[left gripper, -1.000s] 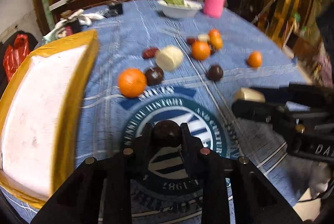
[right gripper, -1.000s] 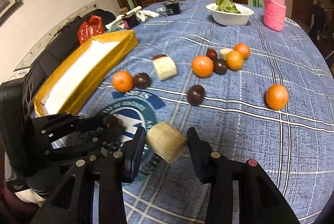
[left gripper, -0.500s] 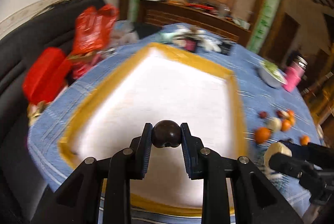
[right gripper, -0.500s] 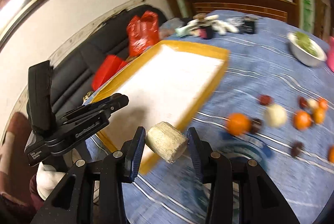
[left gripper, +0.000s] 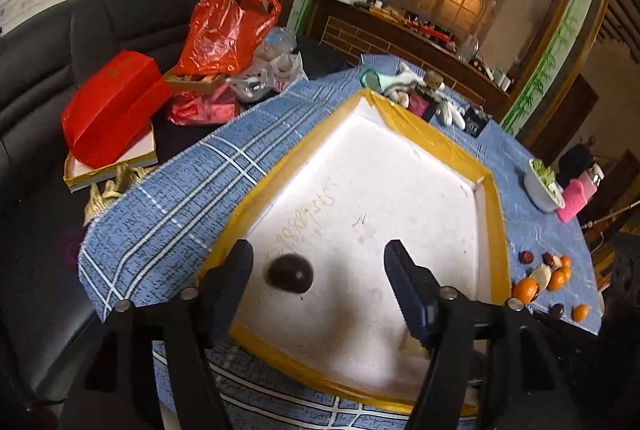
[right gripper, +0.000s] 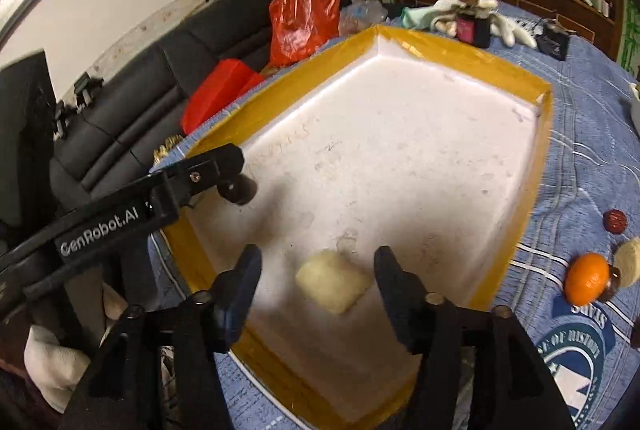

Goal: Organize fruits
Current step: 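Carry plum and cube over the white tray and open both tools, then grasp a tangerine with the left tool while the right tool grasps a dark plum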

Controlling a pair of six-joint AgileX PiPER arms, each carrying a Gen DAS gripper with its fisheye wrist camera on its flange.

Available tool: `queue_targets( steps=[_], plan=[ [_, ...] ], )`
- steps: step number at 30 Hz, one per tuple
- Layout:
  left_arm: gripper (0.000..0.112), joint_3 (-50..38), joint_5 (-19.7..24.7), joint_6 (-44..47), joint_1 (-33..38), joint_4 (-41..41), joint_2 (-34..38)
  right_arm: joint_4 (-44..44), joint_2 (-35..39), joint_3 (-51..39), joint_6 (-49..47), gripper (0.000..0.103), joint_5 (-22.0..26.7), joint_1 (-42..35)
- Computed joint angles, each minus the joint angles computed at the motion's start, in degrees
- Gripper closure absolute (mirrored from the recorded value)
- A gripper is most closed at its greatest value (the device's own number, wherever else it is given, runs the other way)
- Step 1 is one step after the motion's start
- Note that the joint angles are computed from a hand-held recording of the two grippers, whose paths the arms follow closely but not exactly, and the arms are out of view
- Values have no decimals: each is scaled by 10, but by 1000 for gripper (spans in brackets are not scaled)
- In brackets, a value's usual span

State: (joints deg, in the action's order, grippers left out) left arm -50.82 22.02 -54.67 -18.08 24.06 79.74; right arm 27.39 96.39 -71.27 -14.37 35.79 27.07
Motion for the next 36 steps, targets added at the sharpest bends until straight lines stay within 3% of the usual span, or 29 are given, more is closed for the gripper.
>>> queue_targets(
  steps=[4, 7, 12, 16, 18, 21, 22, 28, 30, 33, 36],
  plan=[
    [42, 4, 3, -31, -27, 27, -29, 72, -78, 71, -69, 36, -2, -57],
    [38, -11, 18, -74, -81, 78, -33, 126, -164, 155, -143, 36, 14, -160],
    [37, -66, 25, -65, -187, 100, 19, 96, -222, 214, -182, 36, 43, -351],
    [37, -140, 14, 84, -233, -34, 105, 112, -199, 211, -224, 36, 50, -465],
    [40, -183, 29, 118, -250, -61, 148, 117, -181, 204, -239, 36, 41, -481],
    [60, -260, 85, 84, -287, 3, 212, 132, -142, 187, -245, 37, 16, -464],
    [62, -280, 98, 82, -290, 16, 230, 140, -129, 184, -253, 37, 9, -460],
    [62, -415, 180, 130, -287, 4, 338, 154, -83, 179, -288, 44, -15, -445],
    [62, -442, 198, 148, -285, -5, 361, 157, -86, 186, -305, 45, -21, -445],
    [62, -464, 200, 169, -280, -20, 379, 148, -83, 187, -301, 55, -24, -441],
    [52, -507, 231, 204, -282, -42, 412, 141, -83, 187, -297, 55, -27, -436]
  ],
)
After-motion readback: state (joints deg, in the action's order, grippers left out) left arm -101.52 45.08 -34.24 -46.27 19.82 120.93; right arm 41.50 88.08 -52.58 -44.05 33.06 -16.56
